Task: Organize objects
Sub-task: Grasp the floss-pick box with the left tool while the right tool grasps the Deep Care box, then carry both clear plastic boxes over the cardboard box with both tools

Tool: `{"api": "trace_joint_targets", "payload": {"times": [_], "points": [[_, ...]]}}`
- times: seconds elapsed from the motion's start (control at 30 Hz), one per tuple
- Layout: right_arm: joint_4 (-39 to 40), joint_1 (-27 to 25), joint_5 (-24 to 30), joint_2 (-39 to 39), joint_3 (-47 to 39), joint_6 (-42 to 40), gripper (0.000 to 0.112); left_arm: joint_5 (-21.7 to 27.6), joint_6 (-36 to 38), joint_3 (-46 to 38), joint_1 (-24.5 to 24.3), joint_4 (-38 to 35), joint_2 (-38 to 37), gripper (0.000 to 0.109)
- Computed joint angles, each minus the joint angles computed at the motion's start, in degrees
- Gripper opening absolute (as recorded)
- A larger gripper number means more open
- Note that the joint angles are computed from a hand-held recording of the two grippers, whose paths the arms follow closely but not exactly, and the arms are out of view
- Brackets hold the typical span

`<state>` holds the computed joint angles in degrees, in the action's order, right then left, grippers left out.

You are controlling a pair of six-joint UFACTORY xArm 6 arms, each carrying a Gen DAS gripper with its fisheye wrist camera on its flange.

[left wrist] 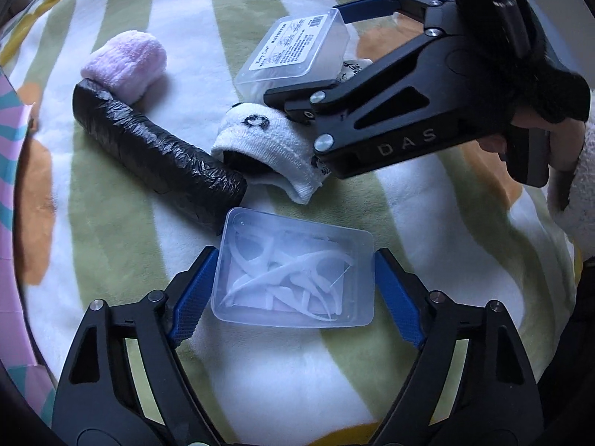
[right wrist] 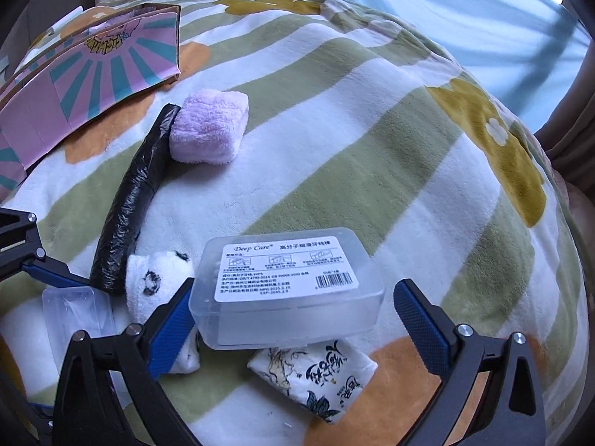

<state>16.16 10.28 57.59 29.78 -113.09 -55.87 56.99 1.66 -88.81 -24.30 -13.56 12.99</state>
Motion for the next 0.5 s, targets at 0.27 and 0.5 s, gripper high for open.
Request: {"api": "trace_joint_targets", "payload": {"times": [0.27, 0.5], "points": [[-0.35, 0.14, 3.7, 2.51, -4.21, 1.02, 0.086, 0.14, 1.2, 1.01, 0.77, -1.93, -0.93, 0.081], [-0.57, -0.18, 8.2, 3.13, -8.72, 7.09, 0.086, 2.7, 1.06, 0.05, 1.98, -3.25, -2.74, 0.081]]}}
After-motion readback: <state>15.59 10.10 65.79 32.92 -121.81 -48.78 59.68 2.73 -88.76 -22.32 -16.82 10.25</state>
